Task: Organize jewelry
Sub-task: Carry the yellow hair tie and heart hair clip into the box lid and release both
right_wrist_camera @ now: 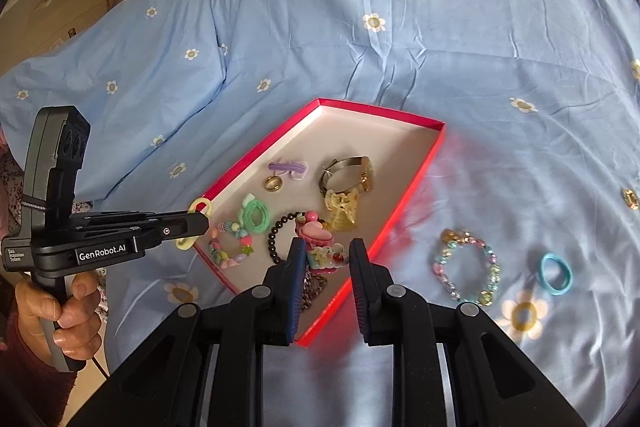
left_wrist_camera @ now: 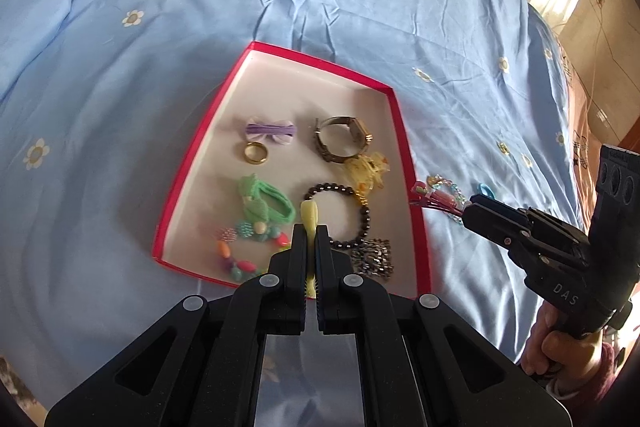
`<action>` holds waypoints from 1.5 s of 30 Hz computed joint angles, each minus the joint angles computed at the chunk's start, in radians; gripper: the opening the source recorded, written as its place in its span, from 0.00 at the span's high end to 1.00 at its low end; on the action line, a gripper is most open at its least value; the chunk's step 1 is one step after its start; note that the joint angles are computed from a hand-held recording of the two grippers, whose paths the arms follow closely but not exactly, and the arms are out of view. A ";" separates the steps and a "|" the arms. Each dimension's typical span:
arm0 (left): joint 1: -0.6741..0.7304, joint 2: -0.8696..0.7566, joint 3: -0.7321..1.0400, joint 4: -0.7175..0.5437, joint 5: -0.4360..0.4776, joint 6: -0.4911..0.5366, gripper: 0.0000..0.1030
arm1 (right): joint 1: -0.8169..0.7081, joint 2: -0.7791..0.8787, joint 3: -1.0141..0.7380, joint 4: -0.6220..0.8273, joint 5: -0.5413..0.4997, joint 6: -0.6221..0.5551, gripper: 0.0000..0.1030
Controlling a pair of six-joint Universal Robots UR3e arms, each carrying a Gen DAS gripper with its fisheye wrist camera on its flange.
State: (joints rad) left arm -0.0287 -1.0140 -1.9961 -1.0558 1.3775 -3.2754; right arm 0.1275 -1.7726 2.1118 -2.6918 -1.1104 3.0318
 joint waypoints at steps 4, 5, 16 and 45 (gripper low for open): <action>0.057 0.021 -0.023 -0.012 -0.022 0.033 0.98 | 0.042 0.064 -0.030 -0.033 -0.021 0.023 0.79; 0.070 0.023 -0.029 -0.014 -0.028 0.040 0.98 | 0.050 0.076 -0.037 -0.036 -0.025 0.027 0.79; 0.133 -0.017 -0.069 0.034 -0.049 0.075 0.98 | 0.134 0.209 -0.105 -0.077 -0.067 0.050 0.79; 0.108 -0.118 -0.078 0.101 -0.012 0.082 0.92 | 0.188 0.362 -0.220 0.016 -0.112 0.014 0.77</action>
State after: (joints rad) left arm 0.0793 -1.1316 -2.0741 -0.9553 1.3654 -3.1935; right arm 0.3157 -1.4110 1.8915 -2.6754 -1.2223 3.0456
